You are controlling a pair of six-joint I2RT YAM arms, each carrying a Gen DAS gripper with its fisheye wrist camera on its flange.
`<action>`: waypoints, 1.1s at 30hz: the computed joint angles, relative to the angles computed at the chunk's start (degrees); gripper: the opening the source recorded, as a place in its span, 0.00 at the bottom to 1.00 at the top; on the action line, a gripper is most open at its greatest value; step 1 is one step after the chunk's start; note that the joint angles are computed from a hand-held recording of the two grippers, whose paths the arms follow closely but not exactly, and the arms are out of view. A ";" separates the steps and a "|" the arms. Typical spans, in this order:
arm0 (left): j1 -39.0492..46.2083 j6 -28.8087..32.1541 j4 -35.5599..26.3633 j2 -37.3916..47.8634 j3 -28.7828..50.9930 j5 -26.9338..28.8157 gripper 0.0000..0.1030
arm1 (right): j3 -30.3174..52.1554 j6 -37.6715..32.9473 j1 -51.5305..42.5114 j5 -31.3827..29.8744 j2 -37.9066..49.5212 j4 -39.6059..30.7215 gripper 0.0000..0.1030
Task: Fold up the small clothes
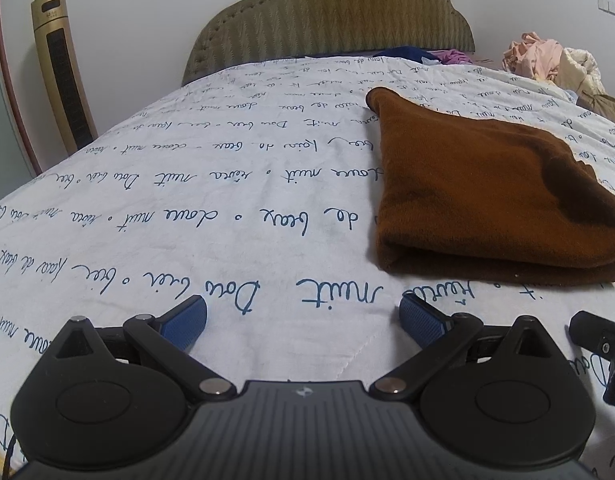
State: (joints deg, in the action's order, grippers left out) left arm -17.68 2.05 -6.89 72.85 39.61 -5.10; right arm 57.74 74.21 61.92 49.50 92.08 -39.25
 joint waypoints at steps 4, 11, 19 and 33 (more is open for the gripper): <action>0.64 -0.28 -0.83 -0.08 0.26 0.62 1.00 | 0.79 0.05 0.38 -0.11 0.17 -0.98 1.00; 0.51 -0.55 -1.88 -0.67 0.32 0.37 1.00 | 1.03 0.24 0.62 -0.16 -0.17 -1.65 1.00; 1.04 -1.12 -3.37 -1.18 0.78 1.10 1.00 | 1.80 0.12 1.07 0.18 -0.43 -2.78 1.00; 1.14 -0.64 -3.56 -1.42 0.89 0.84 1.00 | 1.35 -0.18 1.07 -0.02 -0.99 -2.74 1.00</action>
